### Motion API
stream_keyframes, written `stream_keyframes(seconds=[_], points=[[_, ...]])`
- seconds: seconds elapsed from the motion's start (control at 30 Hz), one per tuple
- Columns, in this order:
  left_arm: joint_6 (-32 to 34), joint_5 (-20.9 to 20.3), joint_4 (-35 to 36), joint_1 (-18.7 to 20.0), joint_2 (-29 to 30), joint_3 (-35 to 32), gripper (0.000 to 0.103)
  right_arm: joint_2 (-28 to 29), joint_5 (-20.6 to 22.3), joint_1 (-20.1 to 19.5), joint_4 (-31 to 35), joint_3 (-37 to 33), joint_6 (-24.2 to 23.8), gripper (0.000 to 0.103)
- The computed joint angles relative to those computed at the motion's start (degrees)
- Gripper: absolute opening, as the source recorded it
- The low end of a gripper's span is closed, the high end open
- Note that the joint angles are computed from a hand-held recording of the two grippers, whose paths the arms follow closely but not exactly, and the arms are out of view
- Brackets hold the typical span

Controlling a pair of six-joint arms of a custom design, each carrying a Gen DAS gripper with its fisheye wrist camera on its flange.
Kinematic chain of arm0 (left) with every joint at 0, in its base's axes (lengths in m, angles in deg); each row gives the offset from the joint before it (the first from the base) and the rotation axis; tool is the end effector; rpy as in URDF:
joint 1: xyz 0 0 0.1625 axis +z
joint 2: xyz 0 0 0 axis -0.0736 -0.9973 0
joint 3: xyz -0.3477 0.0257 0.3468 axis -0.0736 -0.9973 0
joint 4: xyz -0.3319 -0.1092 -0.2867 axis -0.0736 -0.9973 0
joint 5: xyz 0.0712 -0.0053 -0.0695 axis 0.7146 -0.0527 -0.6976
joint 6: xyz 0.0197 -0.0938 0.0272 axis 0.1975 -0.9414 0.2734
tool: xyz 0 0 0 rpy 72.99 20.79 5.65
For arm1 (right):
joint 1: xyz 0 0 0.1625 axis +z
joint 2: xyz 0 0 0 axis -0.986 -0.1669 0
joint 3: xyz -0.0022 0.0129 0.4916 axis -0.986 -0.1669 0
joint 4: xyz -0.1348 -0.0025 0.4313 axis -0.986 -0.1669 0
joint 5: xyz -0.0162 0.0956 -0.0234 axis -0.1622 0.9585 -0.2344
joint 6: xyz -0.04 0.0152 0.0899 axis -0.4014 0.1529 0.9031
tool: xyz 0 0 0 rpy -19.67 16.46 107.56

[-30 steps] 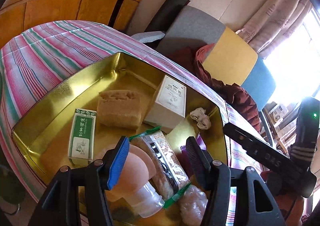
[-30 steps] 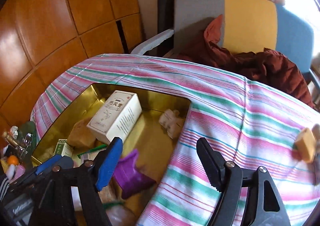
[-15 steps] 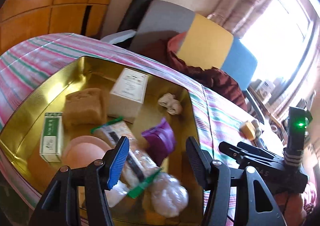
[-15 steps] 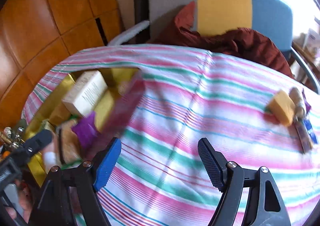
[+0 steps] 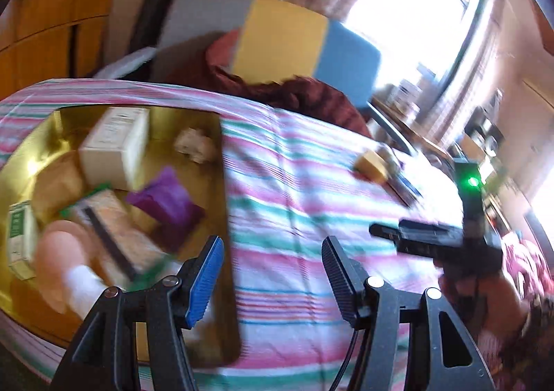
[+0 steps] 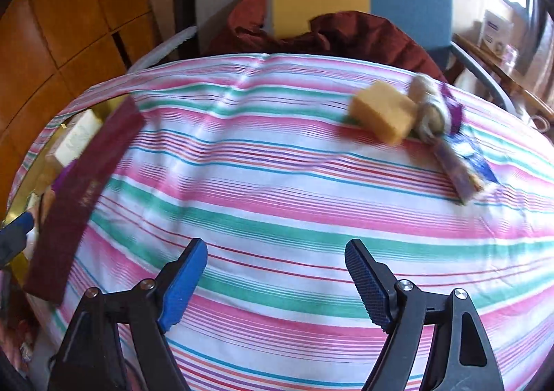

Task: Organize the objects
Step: 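Move both tools back from the tray toward the remaining items, then grasp the blue Tempo tissue pack with the right tool while the left tool grasps the yellow sponge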

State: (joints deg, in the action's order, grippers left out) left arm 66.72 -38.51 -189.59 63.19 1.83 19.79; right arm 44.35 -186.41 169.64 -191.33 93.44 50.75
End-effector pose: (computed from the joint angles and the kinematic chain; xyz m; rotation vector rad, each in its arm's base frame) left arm -0.1973 -0.6806 0.0919 0.5531 2.5993 -0.9145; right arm 0.0764 -0.7618 0.1688 0.4169 -2.3809 0.6769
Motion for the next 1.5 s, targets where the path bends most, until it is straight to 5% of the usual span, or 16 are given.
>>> stream_keyframes(seconds=[0.07, 0.17, 0.47, 0.8, 0.93, 1.13, 1.5], points=[[1.3, 1.8, -0.8, -1.1, 0.6, 0.4, 0.071, -0.9, -1.1, -1.1, 0.0, -0.1, 0.1, 0.083], [2.9, -0.8, -1.3, -1.7, 0.5, 0.9, 0.071, -2.1, -2.2, -2.7, 0.0, -0.7, 0.7, 0.083], [6.0, 0.6, 2.0, -3.9, 2.0, 0.2, 0.072, -2.3, -3.4, -5.7, -3.8, -6.8, -2.3, 0.089], [6.7, -0.4, 7.2, -4.8, 3.4, -1.1, 0.072, 2.4, -3.9, -6.9, 6.3, -18.8, -1.2, 0.089], [6.1, -0.2, 8.9, -4.8, 4.1, -2.2, 0.072, 2.6, -2.0, -7.7, 9.5, -19.4, 1.3, 0.073], [6.0, -1.2, 12.2, -4.5, 5.9, -5.7, 0.072, 1.5, -1.4, -7.8, 8.3, -17.2, -2.0, 0.057], [8.2, 0.1, 24.3, -4.5, 17.1, -24.3, 0.074, -4.3, 0.0, -8.4, 11.0, -9.2, 2.4, 0.053]])
